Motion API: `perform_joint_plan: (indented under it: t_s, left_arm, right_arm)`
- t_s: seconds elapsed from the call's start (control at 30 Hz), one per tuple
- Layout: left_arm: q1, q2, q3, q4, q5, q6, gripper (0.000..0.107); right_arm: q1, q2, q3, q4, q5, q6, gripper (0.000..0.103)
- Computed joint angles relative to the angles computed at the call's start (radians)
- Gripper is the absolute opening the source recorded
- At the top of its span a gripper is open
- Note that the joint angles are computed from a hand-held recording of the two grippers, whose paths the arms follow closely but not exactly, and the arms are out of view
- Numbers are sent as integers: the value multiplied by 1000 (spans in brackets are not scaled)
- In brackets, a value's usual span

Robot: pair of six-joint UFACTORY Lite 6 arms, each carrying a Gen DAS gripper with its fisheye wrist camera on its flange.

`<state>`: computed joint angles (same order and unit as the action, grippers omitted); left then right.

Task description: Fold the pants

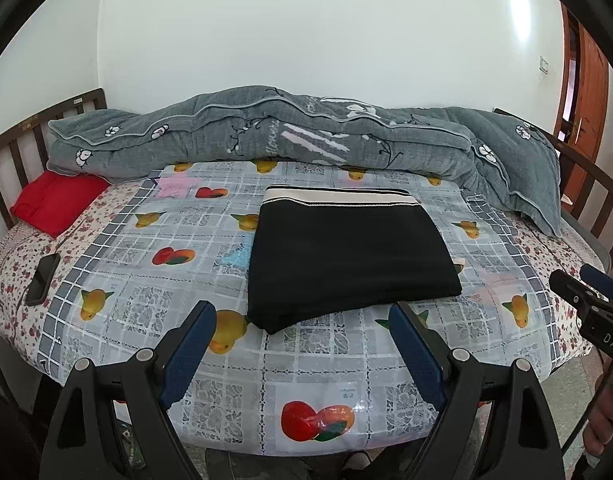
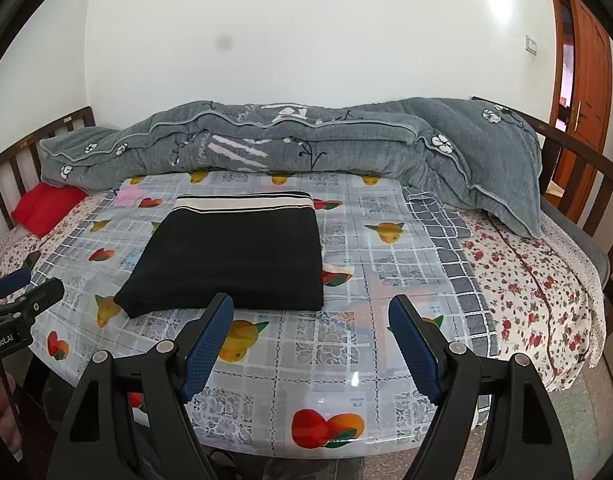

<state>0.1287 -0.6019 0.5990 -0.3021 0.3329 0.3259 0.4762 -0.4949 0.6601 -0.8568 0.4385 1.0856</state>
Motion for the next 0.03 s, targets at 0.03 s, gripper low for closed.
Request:
perform_joint_plan:
  t_s: [0.03]
  left_arm:
    - [4, 10, 4, -19, -2, 23, 88]
  right_arm:
    - [-3, 11, 4, 0, -8, 0, 79]
